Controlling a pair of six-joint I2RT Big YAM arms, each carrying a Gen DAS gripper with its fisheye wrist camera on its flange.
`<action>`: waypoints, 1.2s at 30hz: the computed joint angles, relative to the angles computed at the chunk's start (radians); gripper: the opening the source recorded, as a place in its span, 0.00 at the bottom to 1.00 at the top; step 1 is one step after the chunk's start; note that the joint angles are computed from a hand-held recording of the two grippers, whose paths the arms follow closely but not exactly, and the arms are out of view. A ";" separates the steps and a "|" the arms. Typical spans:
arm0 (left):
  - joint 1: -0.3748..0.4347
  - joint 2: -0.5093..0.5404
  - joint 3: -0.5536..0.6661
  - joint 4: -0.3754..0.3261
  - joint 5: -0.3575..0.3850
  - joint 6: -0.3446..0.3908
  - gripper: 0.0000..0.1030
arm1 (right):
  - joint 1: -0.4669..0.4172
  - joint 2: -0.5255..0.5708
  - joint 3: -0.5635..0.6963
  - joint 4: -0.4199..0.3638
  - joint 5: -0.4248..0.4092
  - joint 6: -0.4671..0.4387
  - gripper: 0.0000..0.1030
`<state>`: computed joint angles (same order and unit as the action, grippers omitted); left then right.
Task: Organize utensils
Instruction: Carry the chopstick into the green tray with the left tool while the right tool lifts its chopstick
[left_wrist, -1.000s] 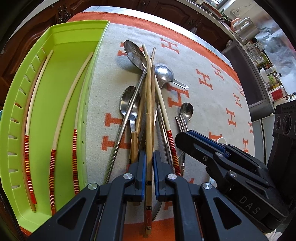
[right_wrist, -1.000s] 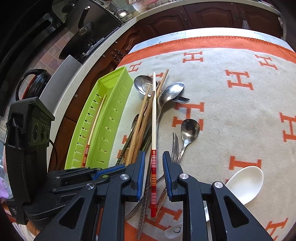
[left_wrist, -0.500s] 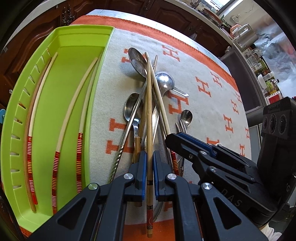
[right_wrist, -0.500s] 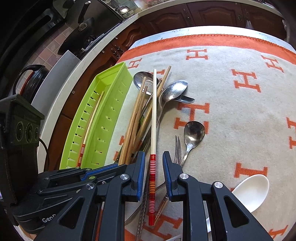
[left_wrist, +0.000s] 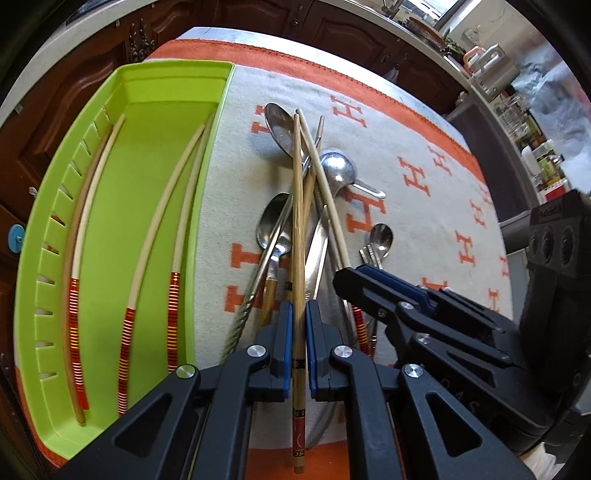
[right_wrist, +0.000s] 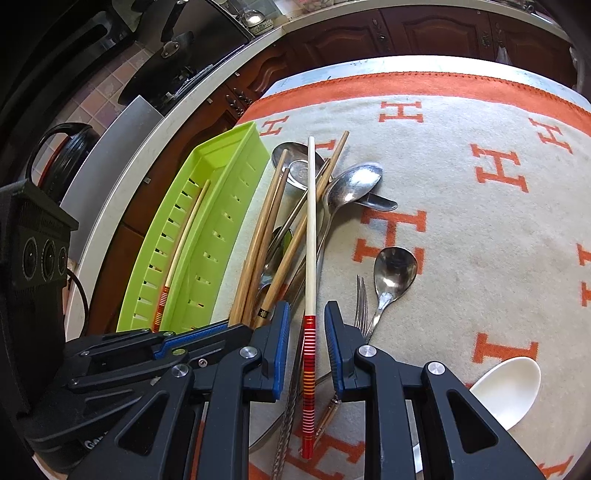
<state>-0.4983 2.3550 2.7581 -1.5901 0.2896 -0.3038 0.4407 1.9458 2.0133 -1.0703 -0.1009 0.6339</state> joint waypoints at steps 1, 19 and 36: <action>0.002 -0.015 -0.033 0.023 0.021 -0.009 0.04 | -0.001 -0.001 -0.002 0.002 -0.002 0.002 0.19; 0.012 -0.142 -0.124 0.110 -0.012 0.017 0.04 | 0.015 -0.075 -0.028 0.035 0.025 0.025 0.04; 0.120 -0.321 -0.269 0.216 -0.171 0.047 0.04 | 0.097 0.007 0.220 -0.153 0.112 0.008 0.01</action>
